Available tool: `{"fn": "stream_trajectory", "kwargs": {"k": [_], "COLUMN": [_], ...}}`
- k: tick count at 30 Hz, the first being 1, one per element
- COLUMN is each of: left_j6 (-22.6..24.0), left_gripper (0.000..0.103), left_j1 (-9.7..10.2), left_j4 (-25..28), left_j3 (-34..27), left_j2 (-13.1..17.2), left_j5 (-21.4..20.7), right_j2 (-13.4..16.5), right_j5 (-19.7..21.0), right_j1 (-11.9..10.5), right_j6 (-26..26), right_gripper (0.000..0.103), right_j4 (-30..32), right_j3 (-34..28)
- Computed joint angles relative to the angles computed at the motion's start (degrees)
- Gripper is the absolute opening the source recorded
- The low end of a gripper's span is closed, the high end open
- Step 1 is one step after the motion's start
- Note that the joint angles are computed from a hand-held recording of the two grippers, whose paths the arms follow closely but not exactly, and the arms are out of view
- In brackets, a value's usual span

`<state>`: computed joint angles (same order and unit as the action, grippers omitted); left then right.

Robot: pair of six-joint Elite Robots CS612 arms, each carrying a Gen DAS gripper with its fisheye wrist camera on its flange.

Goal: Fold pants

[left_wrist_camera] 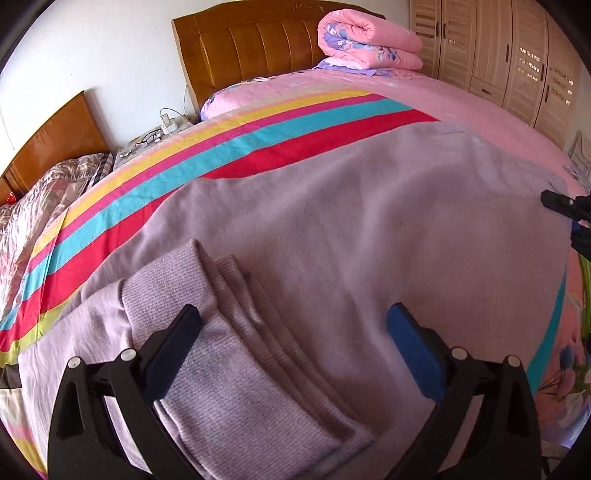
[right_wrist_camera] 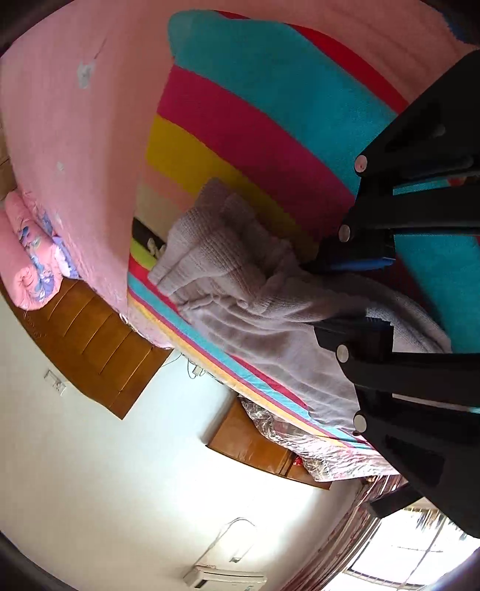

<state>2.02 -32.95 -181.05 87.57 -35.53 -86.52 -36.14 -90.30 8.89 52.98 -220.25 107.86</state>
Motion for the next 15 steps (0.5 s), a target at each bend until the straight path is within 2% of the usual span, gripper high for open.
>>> {"fn": "stream_trajectory", "kwargs": {"k": [2, 4, 7, 9, 11, 13, 15], "left_j6": [-1.7, -3.1, -8.5, -13.2, -19.5, -25.1, -28.2], "left_gripper": [0.101, 0.101, 0.102, 0.102, 0.101, 0.101, 0.101], "left_j1": [0.9, 2.17, 4.66, 6.46, 8.52, 10.55, 11.89], "left_j4": [-7.4, -13.6, -19.5, -21.9, -22.0, -22.8, -22.7], "left_j3": [2.7, 5.6, 9.8, 12.8, 15.5, 18.4, 20.9], "left_j2": [-1.8, -3.7, -6.2, -7.5, -8.8, -9.9, -10.6], "left_j5": [-1.4, -2.1, 1.3, 5.7, 8.9, 9.0, 9.0], "right_j2": [-2.1, -3.9, -4.7, -3.6, -1.5, 1.1, 3.7], "right_j5": [-4.4, -8.5, -11.8, -13.3, -12.9, -10.8, -9.5], "right_j1": [2.0, 4.4, 8.6, 12.0, 15.2, 18.1, 20.5], "right_j6": [-6.6, -15.6, -30.1, -41.6, -52.9, -63.6, -74.3], "right_gripper": [0.02, 0.02, 0.02, 0.02, 0.02, 0.02, 0.02], "right_j4": [3.1, 6.1, 10.1, 13.0, 16.6, 21.9, 28.4], "right_j3": [-0.9, -2.9, -8.2, -13.1, -18.3, -22.9, -26.5]}}
